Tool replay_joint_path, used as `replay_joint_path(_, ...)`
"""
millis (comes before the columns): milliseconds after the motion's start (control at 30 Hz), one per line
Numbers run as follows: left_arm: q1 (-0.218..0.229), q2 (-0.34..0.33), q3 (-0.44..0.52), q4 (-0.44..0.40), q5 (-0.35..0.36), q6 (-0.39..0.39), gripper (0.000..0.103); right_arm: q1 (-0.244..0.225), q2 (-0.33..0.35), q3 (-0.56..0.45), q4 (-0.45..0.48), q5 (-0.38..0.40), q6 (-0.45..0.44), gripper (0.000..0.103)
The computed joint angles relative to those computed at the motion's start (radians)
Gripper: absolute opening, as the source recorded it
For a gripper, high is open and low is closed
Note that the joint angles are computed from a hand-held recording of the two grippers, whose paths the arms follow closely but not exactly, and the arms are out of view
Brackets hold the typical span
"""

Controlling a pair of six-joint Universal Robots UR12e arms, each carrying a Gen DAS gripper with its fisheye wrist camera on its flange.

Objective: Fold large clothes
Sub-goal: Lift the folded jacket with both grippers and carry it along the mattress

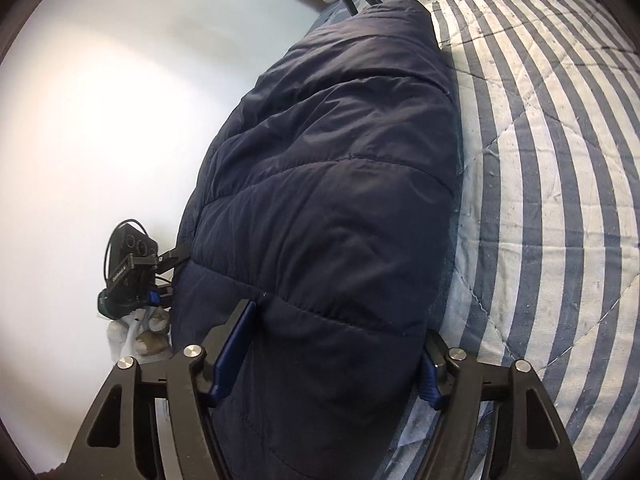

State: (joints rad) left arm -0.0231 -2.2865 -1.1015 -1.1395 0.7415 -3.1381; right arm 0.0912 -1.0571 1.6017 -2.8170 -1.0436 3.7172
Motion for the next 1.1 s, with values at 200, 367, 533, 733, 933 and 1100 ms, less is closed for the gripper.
replay_joint_path(200, -0.028, 0.016, -0.002, 0.061, 0.073, 0.010, 0.035, 0.026, -0.006, -0.041, 0.074, -0.069, -0.045, 0.044)
replay_joint_path(367, -0.045, 0.050, -0.032, 0.121, 0.133, 0.028, 0.024, 0.079, -0.010, -0.124, 0.228, -0.233, -0.153, 0.030)
replay_joint_path(533, -0.053, 0.088, -0.080, 0.170, 0.138, 0.027, 0.020, 0.133, -0.013, -0.187, 0.342, -0.389, -0.223, 0.023)
replay_joint_path(733, -0.063, 0.134, -0.135, 0.201, 0.143, 0.065, 0.018, 0.178, -0.039, -0.209, 0.419, -0.535, -0.270, 0.021)
replay_joint_path(933, -0.083, 0.168, -0.159, 0.229, 0.120, 0.080, 0.018, 0.198, -0.092, -0.180, 0.446, -0.643, -0.322, 0.020)
replay_joint_path(1100, -0.100, 0.186, -0.162, 0.253, 0.095, 0.084, 0.018, 0.197, -0.129, -0.156, 0.443, -0.710, -0.354, 0.020)
